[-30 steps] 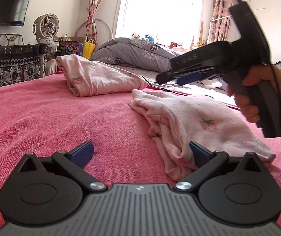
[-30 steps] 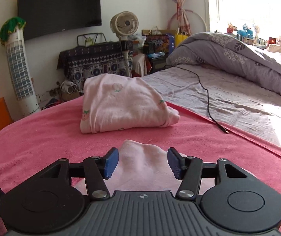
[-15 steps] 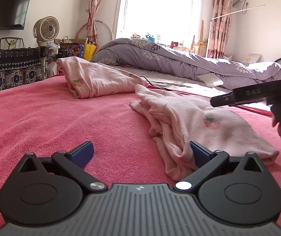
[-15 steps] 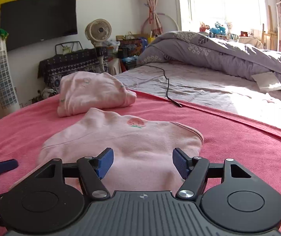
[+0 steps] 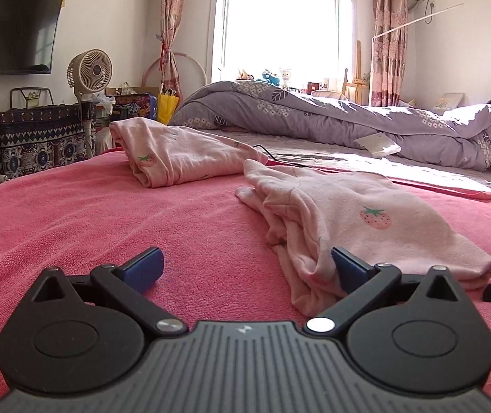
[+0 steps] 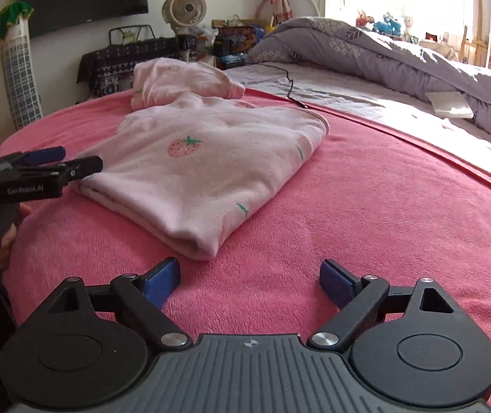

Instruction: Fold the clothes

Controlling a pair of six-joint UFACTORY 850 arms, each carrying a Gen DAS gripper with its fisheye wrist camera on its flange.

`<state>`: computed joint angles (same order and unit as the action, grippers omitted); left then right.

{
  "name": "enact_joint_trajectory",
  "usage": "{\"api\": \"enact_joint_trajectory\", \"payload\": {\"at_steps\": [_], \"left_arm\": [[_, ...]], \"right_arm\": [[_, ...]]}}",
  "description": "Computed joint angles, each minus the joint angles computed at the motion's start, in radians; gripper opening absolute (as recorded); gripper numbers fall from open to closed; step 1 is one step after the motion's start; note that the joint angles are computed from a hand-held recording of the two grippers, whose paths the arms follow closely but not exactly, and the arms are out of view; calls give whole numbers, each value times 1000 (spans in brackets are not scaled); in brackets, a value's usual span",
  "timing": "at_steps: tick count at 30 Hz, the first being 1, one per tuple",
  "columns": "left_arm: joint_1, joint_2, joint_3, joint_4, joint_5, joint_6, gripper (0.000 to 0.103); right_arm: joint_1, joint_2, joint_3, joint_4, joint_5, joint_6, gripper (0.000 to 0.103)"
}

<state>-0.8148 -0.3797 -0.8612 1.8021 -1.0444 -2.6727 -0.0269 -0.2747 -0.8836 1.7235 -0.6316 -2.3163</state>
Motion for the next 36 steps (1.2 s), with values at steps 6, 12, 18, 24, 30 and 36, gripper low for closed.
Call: {"api": "enact_joint_trajectory", "payload": {"at_steps": [6, 12, 18, 24, 30, 36], "left_arm": [[-47, -6, -119, -225, -31, 181, 102], [-84, -20, -203, 5, 39, 229, 103], [-49, -246, -471, -298, 249, 580, 103], [-95, -305, -536, -356, 111, 661, 103], [-81, -269, -489, -311, 167, 584, 103], [-83, -269, -484, -293, 164, 562, 103]], "right_arm": [[-110, 38, 56, 89, -71, -89, 97], [-175, -16, -2, 41, -81, -40, 101], [-238, -107, -11, 53, -255, -104, 103], [-242, -106, -4, 61, -264, -115, 103], [-245, -107, -2, 68, -272, -120, 103], [-240, -104, 2, 77, -265, -126, 103]]}}
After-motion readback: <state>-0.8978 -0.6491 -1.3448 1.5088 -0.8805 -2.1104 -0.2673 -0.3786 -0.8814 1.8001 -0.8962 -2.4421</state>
